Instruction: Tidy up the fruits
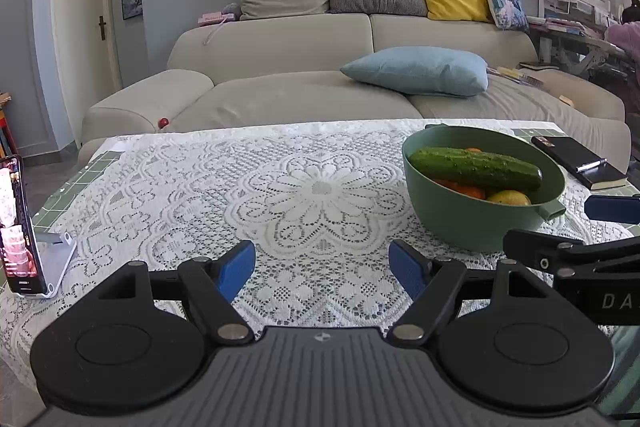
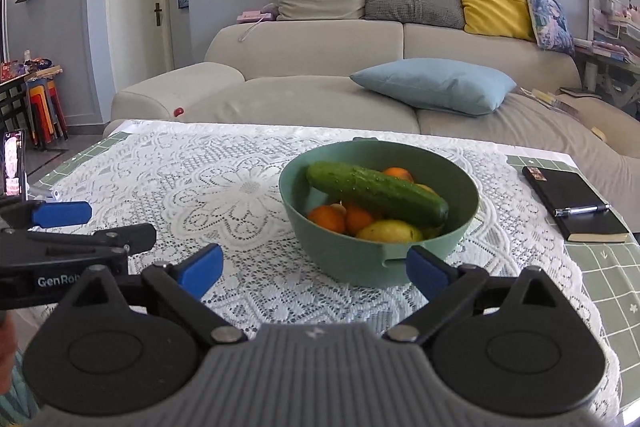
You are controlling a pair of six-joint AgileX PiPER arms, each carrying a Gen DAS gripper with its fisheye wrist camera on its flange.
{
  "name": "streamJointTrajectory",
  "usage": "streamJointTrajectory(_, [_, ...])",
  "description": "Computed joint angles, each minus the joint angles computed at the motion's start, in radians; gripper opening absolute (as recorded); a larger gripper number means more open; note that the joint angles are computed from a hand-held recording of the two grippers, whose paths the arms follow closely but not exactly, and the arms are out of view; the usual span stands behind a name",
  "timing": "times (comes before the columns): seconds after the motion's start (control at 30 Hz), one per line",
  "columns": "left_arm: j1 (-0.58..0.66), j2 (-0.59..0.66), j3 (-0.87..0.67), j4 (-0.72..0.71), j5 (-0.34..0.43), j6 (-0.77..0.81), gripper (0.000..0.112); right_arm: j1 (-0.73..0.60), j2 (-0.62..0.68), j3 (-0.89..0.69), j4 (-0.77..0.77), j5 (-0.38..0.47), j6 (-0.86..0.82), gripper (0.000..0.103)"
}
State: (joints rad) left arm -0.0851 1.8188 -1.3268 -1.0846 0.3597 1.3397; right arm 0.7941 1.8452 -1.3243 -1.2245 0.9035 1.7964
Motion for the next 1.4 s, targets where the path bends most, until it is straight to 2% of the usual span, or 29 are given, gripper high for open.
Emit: streamJointTrajectory(1.4, [0.002, -0.010, 0.000, 0.048, -0.006, -0.061, 0.089, -0.003, 0.030, -0.027, 0.041, -0.025, -0.021, 0.096])
